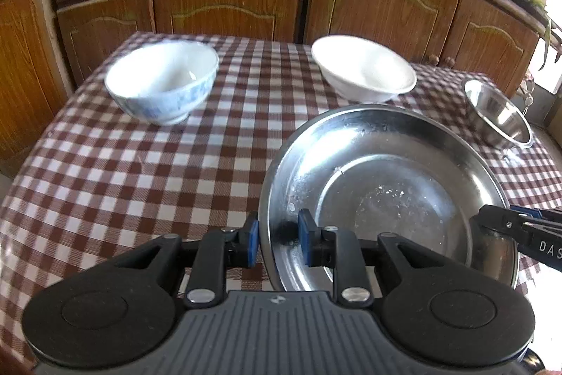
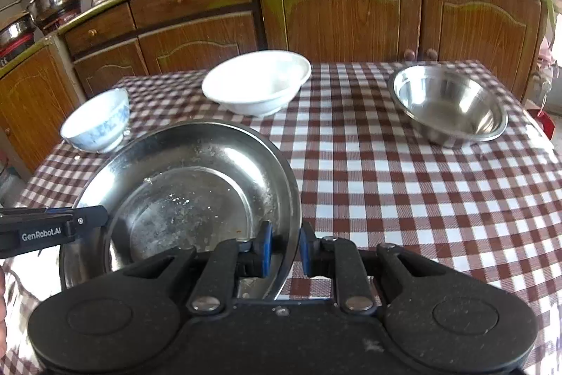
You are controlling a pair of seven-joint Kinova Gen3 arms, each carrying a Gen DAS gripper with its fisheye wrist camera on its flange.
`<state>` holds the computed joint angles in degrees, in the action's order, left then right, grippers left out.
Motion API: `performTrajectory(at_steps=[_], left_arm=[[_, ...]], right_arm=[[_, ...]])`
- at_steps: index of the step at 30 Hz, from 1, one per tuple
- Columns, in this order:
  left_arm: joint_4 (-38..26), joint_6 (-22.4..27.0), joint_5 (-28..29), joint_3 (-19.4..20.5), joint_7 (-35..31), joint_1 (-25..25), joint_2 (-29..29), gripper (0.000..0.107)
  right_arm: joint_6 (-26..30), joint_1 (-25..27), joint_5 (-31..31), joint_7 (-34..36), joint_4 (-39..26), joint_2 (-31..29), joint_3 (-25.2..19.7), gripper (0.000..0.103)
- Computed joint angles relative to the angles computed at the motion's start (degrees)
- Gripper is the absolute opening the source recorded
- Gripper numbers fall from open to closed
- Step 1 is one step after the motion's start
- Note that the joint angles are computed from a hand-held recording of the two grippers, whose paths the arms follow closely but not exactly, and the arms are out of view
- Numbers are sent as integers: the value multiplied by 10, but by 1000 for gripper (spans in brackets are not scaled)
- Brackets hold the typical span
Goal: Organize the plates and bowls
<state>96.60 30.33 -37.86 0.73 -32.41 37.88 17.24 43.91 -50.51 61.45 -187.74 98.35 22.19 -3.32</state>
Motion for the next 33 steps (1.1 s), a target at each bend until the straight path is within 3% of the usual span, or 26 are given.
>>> performTrajectory(at_steps=[8,33], left_arm=[[10,34,-51,11,48,25,-35,25],[59,104,-145,127,159,13,-121,25]], right_arm=[[38,-20,21,-26,13,-33,-19,22],[194,-62,63,-112,67,-116,-125,22]])
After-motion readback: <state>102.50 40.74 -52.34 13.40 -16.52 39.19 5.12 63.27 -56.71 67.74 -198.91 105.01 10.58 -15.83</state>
